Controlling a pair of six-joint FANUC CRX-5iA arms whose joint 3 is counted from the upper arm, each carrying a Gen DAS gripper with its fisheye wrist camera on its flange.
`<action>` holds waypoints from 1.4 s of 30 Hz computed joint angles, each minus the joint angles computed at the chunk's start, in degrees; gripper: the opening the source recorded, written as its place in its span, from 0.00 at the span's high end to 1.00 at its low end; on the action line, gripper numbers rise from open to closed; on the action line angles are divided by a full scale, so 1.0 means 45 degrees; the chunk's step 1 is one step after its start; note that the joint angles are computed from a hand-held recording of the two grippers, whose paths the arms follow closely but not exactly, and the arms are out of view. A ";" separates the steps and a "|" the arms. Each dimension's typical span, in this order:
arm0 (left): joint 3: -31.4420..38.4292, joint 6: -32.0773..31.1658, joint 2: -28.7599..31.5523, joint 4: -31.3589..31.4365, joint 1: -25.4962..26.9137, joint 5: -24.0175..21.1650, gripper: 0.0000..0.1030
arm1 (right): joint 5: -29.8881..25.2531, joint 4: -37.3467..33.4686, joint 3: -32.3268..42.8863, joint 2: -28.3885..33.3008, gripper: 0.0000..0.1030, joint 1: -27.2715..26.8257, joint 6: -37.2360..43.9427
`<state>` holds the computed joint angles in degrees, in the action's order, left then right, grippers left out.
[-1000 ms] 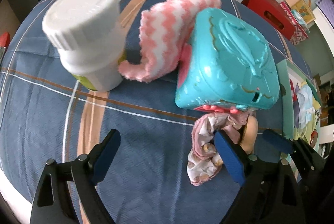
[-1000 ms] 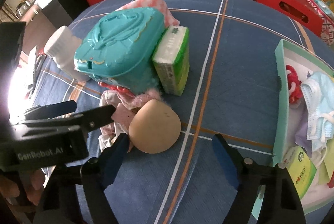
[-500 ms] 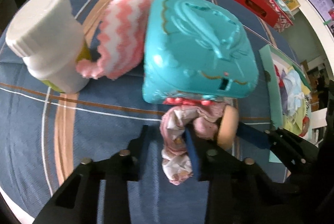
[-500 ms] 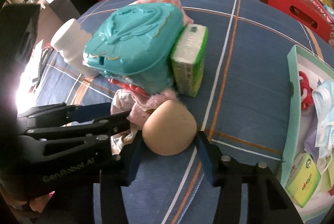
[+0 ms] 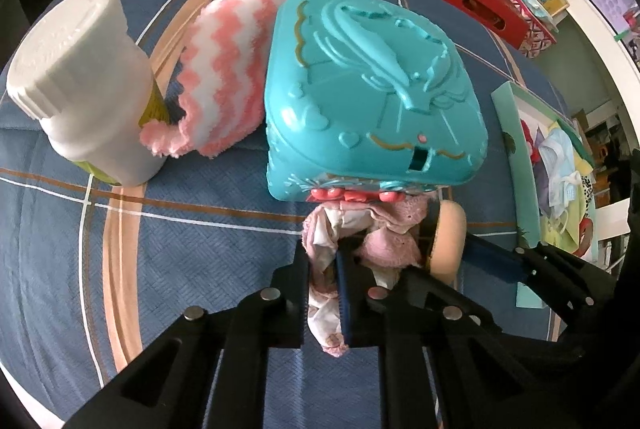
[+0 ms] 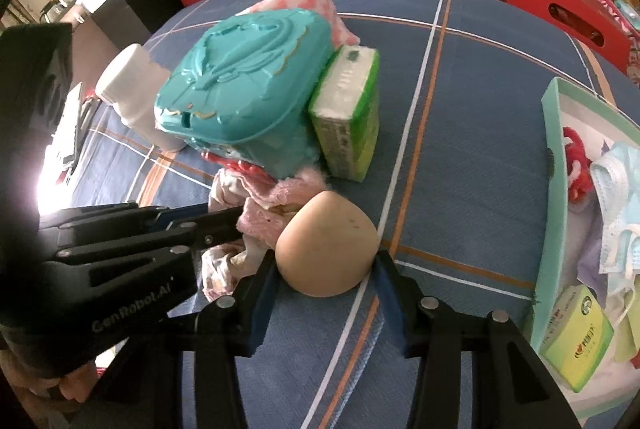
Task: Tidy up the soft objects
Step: 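Grasp the pink doll's cloth body with the left tool while the right tool grasps its beige head, then carry the doll into the white tray with both tools and open them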
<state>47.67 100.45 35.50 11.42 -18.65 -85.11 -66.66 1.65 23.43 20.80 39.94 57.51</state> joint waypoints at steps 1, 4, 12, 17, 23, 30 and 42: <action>-0.0016 -0.0061 -0.0037 0.0002 0.0042 -0.0023 0.89 | 0.0008 0.0020 -0.0062 -0.0063 0.51 0.0007 -0.0002; -0.0184 -0.0148 -0.0170 0.0041 0.0133 0.0012 0.89 | -0.0024 0.0218 -0.0207 -0.0253 0.51 0.0040 -0.0180; -0.0720 -0.0572 -0.0467 0.0059 0.0400 0.0261 0.90 | -0.0105 0.0482 -0.0769 -0.0950 0.51 -0.0184 -0.0447; -0.0853 -0.0631 -0.0637 0.0272 0.0414 0.0396 0.92 | 0.0093 0.0903 -0.1139 -0.1269 0.51 -0.0193 -0.0833; -0.0999 -0.1011 -0.0970 0.0394 0.0339 0.0706 0.93 | 0.0170 0.1294 -0.1445 -0.1679 0.51 -0.0307 -0.1326; -0.1507 -0.1429 -0.1680 0.0446 0.0197 0.1567 0.93 | 0.0411 0.1871 -0.1660 -0.2039 0.51 -0.0286 -0.1794; -0.2214 -0.2024 -0.2738 0.0669 -0.0137 0.3512 0.93 | 0.0843 0.3384 -0.2522 -0.2844 0.51 -0.0144 -0.3193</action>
<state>37.71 91.35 23.18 14.43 -19.27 -69.31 -62.87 16.88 12.08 8.01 39.29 43.15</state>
